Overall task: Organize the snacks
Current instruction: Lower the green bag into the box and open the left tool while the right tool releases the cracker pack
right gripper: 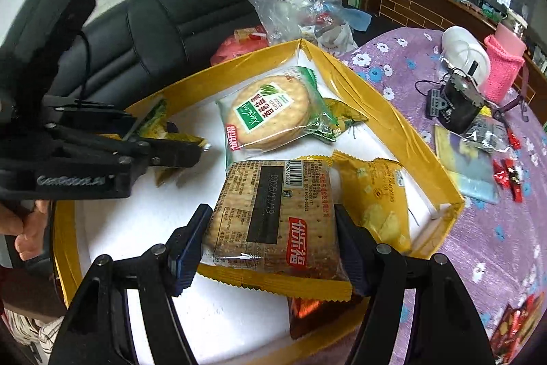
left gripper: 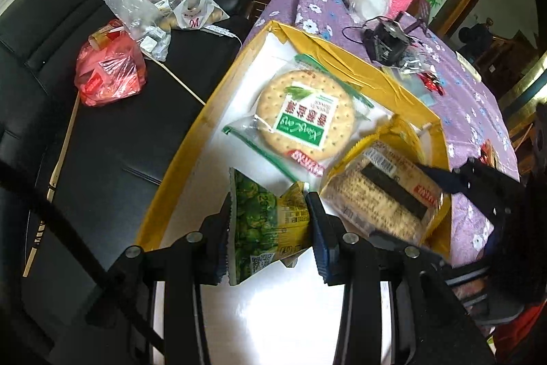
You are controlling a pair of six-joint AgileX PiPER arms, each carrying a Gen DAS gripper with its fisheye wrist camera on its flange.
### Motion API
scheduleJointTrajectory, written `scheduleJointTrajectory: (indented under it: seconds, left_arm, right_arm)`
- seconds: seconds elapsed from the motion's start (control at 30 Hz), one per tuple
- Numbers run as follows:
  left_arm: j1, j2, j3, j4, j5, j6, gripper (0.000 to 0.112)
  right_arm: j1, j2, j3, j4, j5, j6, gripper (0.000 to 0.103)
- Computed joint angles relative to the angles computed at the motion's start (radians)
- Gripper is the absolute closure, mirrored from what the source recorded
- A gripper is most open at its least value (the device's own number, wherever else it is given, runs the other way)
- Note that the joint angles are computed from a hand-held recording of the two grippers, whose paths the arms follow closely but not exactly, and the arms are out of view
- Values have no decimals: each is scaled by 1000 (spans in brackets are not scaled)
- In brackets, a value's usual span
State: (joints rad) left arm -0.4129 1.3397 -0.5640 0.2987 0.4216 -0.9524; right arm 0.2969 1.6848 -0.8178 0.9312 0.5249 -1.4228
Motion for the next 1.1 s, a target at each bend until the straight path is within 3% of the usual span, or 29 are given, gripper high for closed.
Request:
scheduleJointTrajectory:
  seconds: [0.27, 0.43, 0.53, 0.63, 0.73, 1.1]
  left_arm:
    - [49, 83, -36, -46, -36, 54, 71]
    - [40, 108, -65, -26, -12, 22, 69]
    - [50, 102, -59, -60, -28, 43, 63]
    - [44, 89, -54, -105, -39, 74, 49]
    - [-8, 74, -61, 4, -22, -67, 34]
    - [-111, -32, -73, 186, 54, -368, 31]
  right_arm:
    - [-4, 23, 10, 83, -14, -71, 34]
    - [-18, 14, 25, 107, -1, -90, 32]
    - [-29, 1, 38, 110, 0, -97, 32]
    - [-55, -28, 58, 133, 21, -125, 29]
    - [-97, -74, 85, 167, 59, -176, 25]
    - [-250, -232, 175, 198, 173, -295, 23]
